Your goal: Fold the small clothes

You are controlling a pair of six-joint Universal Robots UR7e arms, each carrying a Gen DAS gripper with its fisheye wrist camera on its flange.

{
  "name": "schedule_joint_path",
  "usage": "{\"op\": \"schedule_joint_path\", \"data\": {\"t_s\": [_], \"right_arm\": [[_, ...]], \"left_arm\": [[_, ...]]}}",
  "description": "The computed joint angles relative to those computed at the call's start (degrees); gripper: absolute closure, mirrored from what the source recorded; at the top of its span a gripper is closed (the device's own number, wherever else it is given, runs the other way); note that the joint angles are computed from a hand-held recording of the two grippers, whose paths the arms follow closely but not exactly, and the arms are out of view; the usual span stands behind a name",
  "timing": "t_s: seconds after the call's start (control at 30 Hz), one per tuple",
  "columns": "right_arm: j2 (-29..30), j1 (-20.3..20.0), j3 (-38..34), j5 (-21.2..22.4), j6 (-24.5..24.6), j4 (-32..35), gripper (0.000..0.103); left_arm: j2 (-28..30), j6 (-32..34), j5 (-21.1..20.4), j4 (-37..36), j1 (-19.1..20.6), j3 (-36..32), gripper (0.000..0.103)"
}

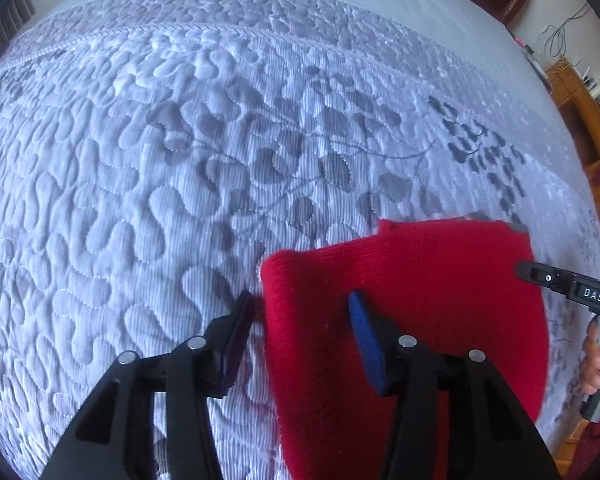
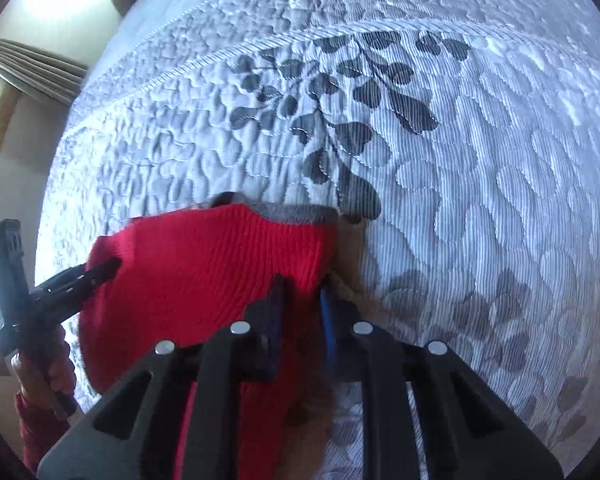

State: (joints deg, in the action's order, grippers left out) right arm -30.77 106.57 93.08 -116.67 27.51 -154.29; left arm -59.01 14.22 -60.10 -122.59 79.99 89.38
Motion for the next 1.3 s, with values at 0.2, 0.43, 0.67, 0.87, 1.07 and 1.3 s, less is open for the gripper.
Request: {"op": "schedule_joint_path", "data": {"t_s": [0.2, 0.43, 0.67, 0.87, 1.07, 1.3], "right_arm": [[-2.19, 1.64, 2.78, -1.21, -0.97, -2.26, 0.061], [-7.6, 5.54, 10.9, 0.22, -2.49, -5.28, 0.057], [-7.64, 8.1, 14.65, 2.9, -0.41, -7.24, 0.051], [-5.91, 6.72, 15.03, 6.32, 0.38, -10.46, 0.042], [-4.44, 3.76, 13.96, 10.54, -0.4, -12.58, 0.037], [-1.66, 2.22, 11.66, 12.7, -1.91, -12.38, 0.036]], "left_arm": [[-2.6, -1.7, -3.24, 3.3, 0.45, -0.45, 0.048], [-10.79, -3.55, -7.33, 10.39, 2.37, 3.12, 0.035], [-15.77, -3.82, -11.71, 11.8, 3.57, 7.21, 0.032], [-12.78, -5.03, -13.83, 11.0, 4.05, 5.82, 0.032], [-8.2, -6.0, -20.1, 12.73, 5.36, 2.21, 0.031], [-5.64, -4.27, -21.51, 12.65, 5.58, 1.54, 0.019]]}}
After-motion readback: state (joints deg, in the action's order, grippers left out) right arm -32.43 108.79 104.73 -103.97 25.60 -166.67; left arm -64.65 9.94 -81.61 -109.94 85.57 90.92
